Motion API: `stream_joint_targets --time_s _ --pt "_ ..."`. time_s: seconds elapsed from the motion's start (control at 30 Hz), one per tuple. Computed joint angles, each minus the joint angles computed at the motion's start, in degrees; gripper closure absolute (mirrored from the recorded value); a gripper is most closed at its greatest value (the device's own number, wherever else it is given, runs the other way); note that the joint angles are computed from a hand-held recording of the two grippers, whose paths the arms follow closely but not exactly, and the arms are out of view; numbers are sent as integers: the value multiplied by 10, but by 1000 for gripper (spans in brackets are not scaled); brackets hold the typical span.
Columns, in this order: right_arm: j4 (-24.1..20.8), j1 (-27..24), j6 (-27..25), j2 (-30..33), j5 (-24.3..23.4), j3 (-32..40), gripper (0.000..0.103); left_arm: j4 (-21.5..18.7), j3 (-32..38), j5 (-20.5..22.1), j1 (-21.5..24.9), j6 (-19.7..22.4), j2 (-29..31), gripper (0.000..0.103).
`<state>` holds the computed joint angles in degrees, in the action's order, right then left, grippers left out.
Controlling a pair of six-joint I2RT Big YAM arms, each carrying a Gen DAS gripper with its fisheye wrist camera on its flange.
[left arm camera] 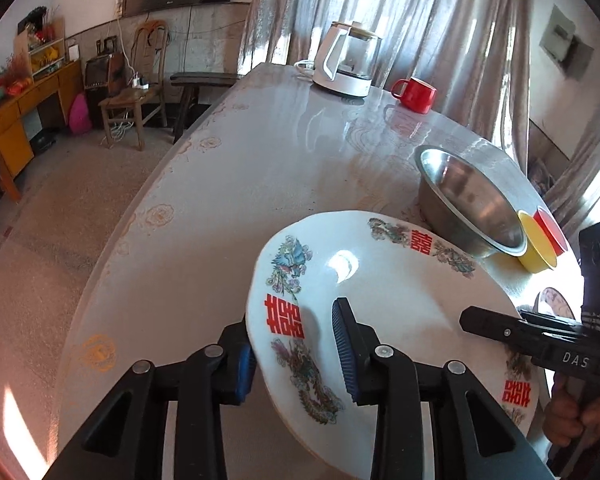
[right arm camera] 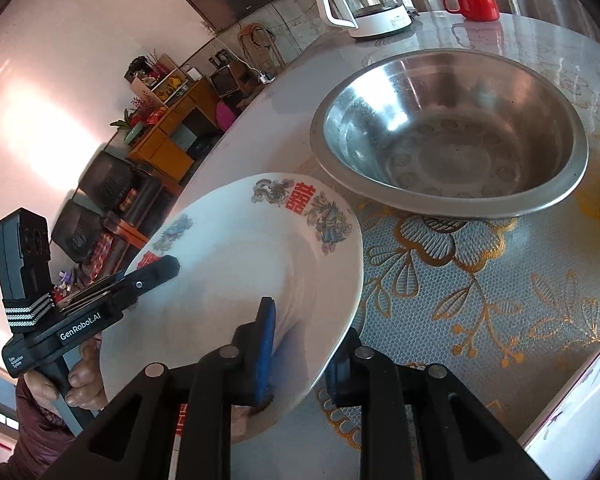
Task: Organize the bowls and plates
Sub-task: 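Grasp the red-character white plate's rim with the right gripper and lift, then lower the red-character plate onto the purple-rimmed plate and open the right gripper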
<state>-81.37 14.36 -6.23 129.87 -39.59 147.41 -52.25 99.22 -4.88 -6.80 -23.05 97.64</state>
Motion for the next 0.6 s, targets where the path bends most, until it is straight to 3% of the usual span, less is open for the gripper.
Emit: stream_joint_targets --time_s 0.33,0.6 --pt "74 -15 -11 -83 -16 -133 80 30 -42 -19 -24 0 -46 69" --pt "150 -43 4 -165 -37 -249 80 55 -63 -46 -74 6 -82 68"
